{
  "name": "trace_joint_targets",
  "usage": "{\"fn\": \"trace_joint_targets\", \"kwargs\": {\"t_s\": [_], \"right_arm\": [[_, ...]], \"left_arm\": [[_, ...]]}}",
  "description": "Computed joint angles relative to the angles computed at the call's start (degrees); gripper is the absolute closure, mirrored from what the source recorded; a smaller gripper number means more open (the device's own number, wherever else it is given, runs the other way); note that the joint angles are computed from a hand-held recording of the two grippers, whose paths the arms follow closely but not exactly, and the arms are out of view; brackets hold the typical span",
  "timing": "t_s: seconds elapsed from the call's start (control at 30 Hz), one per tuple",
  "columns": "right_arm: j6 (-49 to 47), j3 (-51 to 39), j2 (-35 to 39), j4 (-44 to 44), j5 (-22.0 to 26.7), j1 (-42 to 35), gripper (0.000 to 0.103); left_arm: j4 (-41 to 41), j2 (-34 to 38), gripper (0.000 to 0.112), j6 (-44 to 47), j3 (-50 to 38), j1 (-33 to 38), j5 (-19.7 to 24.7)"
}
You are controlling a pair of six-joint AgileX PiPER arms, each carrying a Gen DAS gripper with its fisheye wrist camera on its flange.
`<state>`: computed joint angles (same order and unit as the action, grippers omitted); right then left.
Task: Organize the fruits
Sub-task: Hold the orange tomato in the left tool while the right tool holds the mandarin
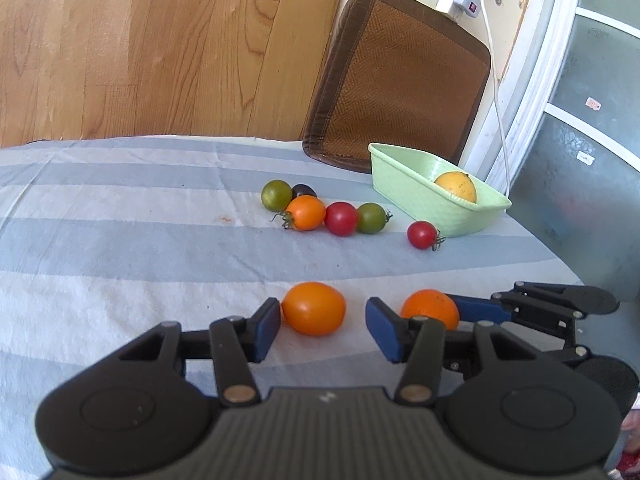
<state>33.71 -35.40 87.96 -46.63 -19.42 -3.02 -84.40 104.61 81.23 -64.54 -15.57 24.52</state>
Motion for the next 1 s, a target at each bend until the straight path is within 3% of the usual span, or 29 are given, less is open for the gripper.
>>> {"fn": "trace_joint_targets", "kwargs": {"t_s": [1.0], "right_arm": [[1.7,-0.1,0.1,-1.6,-0.2,-0.7,0.055]], "left_arm": [[0.8,0.1,0.064,-0.1,-0.1,-0.1,-0.4]]}}
